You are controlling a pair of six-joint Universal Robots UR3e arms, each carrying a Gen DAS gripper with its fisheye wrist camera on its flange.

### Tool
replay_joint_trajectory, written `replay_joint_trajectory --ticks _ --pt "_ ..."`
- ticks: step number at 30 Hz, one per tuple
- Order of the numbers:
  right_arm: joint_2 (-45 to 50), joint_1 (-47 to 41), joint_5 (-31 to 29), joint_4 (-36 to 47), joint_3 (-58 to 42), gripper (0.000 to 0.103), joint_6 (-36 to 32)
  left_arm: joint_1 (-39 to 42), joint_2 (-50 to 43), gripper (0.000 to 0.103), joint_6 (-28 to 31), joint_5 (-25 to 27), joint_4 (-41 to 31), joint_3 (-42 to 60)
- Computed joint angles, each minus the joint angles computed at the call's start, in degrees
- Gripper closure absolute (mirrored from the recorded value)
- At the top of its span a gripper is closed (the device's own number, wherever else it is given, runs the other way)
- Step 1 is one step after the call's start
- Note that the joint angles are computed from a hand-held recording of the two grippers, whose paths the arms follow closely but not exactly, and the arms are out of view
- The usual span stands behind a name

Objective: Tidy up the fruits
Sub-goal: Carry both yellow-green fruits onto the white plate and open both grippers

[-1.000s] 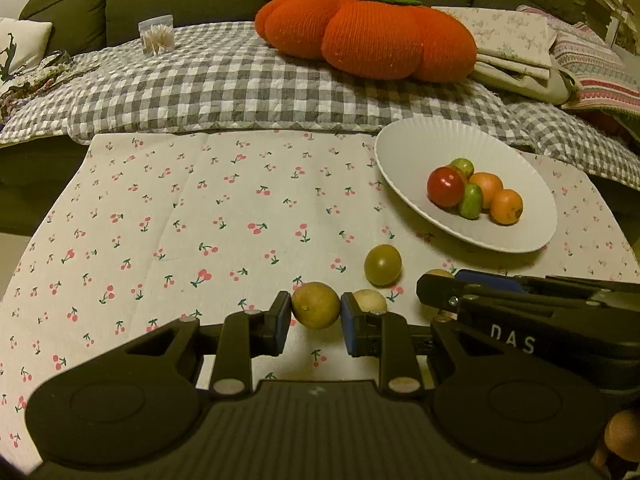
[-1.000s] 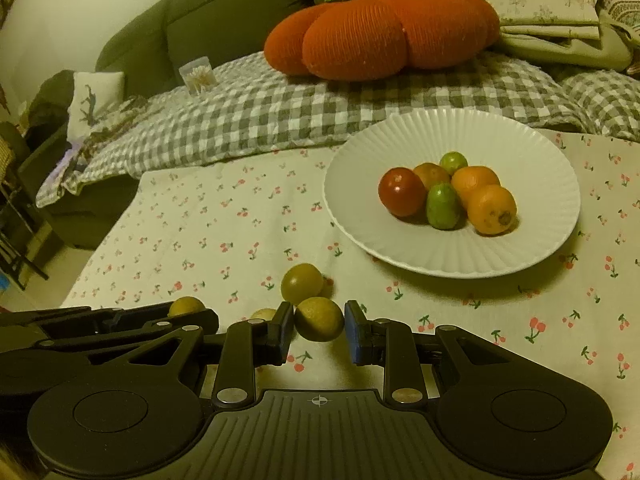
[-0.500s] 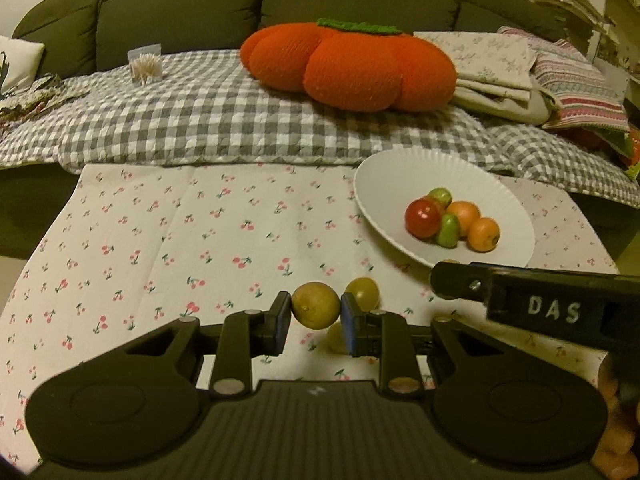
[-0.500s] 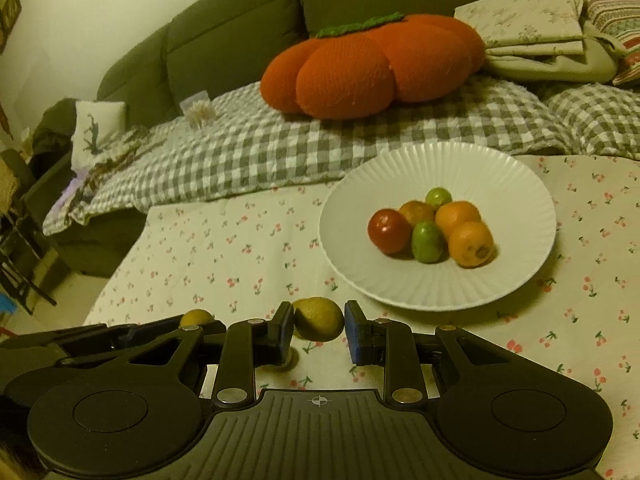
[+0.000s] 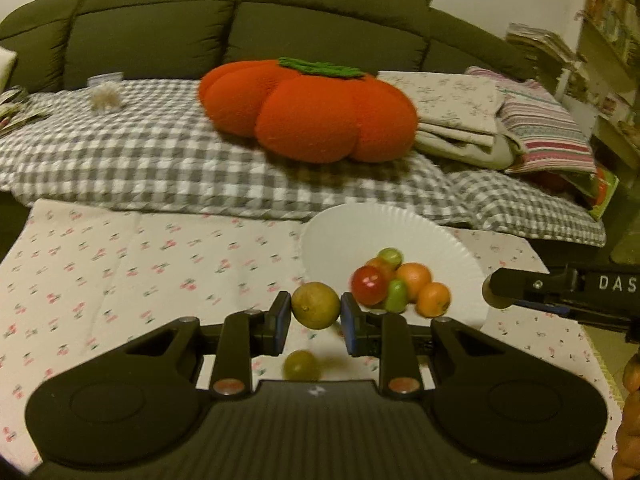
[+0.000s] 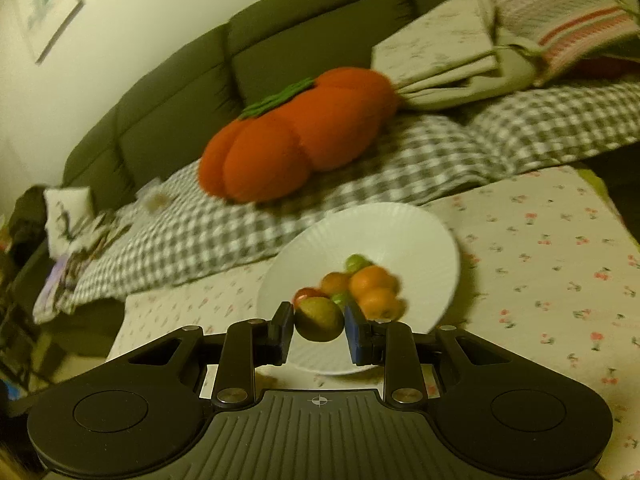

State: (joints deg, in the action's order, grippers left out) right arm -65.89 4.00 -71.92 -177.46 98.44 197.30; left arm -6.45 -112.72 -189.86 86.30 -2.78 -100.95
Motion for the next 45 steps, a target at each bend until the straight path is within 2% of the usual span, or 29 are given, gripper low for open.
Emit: replay_joint_trajectory --ticks 9,18,19,22,23,31,33,35,45 --pt "1.3 -2.1 -0.6 4.0 -2.1 0.077 3.1 -3.0 -9.2 0.078 6.2 -5.3 1.8 6.9" --pt "4.9 -2.1 -3.1 7.2 -6.2 0.077 3.8 -4.9 -14.9 0.078 7.8 -5.5 0.1 13.0" --pt "5.5 -2.0 -3.5 7.5 -6.9 0.077 3.7 -4.8 -15.2 0.077 7.8 -5.6 -0.4 13.4" --pt "7.4 -1.4 -5.3 7.5 -8.9 0.077 2.7 -4.7 -15.9 0.063 7.8 -5.1 0.0 13.7" --pt "8.1 -1.1 -6.1 7.3 -9.5 0.077 2.4 -4.7 -16.1 0.062 8.0 -5.1 0.3 13.7" --pt "10.9 -0.9 -7.4 5.1 -11.3 0.073 1.2 -4.5 -14.4 0.059 7.4 -5.2 0.0 12.2" --pt "11.1 -0.8 -8.2 4.0 -11.1 0.065 1.8 -4.2 -13.4 0.059 6.9 -5.5 -0.1 11.4" --pt "10.8 -1.3 -8.1 3.2 -10.7 0.062 2.7 -4.0 -12.2 0.059 6.5 -5.3 0.2 10.4" --pt "8.1 -2.9 -5.5 2.8 -8.6 0.058 5.4 -2.4 -6.7 0.059 5.7 -4.6 -1.2 5.8"
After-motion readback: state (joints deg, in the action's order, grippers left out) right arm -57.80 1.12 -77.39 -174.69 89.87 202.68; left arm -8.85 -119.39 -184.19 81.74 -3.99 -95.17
